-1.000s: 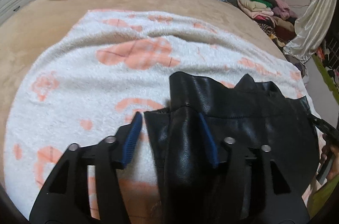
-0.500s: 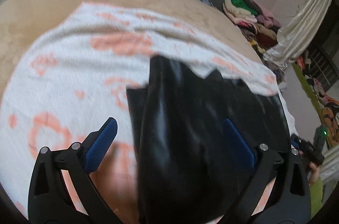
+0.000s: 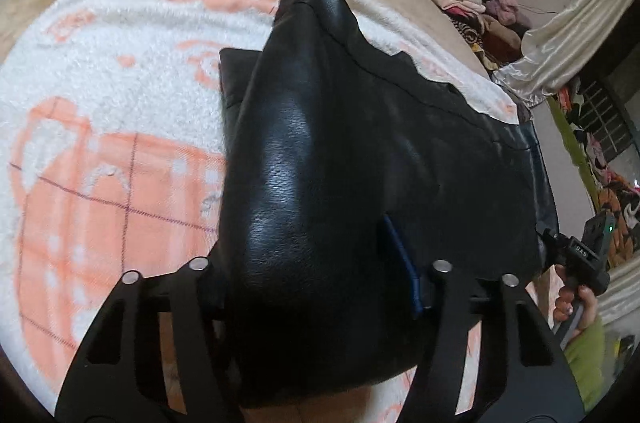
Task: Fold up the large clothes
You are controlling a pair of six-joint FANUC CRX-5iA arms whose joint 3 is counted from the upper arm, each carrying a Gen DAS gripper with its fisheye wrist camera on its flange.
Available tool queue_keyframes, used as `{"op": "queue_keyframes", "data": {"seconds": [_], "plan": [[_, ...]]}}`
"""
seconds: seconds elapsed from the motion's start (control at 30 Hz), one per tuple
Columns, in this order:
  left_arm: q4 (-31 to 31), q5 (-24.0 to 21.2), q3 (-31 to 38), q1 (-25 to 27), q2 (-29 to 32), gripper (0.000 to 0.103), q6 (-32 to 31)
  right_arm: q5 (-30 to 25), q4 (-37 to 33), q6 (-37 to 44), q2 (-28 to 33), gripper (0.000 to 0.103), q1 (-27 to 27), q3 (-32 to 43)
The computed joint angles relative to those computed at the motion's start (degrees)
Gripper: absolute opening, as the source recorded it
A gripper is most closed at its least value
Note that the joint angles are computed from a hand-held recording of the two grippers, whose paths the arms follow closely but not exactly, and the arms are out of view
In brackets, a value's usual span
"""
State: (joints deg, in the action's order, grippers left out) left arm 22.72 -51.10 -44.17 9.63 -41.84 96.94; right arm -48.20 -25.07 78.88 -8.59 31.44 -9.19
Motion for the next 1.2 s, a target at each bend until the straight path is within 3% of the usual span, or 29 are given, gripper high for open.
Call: {"op": "queue_keyframes", "data": {"seconds": [0.1,0.27,0.47,0.63,0.73,0.93,1.03,1.2], "plan": [[0.0,-2.0,-0.8,-0.6,-2.8,0.050,1.1,-0.3,9.3,-7.7,-3.1,0.024,4.3,-3.2],[-4.3,-1.9,-0.2,-4.0,-3.7,0.053,5.1,0.8,17.7,-15.8,-5.6,0.032,8.2,-7.5],[-3.6,-1.8,-0.3,-3.2,-3.2,0.059,3.9,3.2,34.8,-30.6,-7.4,0.061,14.5,-13.8],[-6.9,-2.6,2.3,-5.2,-2.0,0.061,6.9,2.4,49.6,-41.8,-11.2,0.075,19.6,-19.5],[-8.4,-3.7,3.2,-5.9,-2.5,0.069,8.2,2.4,54.8,-45.2,-13.5,0.084,22.2,-21.8],[-12.4,-3.7,5.3,-8.4,-3.1,0.080,11.8,2.6,56.6,-44.9,-14.8,0.085,27.2,-21.8],[-17.5,-4.2,7.5,-10.8,-2.8,0.089,15.7,3.1,55.3,-43.6,-14.4,0.085,29.7,-20.7],[-18.3,-4.9,7.9,-10.2,-3.1,0.089,16.1,3.3,55.6,-42.8,-11.7,0.085,34.2,-18.5]]}}
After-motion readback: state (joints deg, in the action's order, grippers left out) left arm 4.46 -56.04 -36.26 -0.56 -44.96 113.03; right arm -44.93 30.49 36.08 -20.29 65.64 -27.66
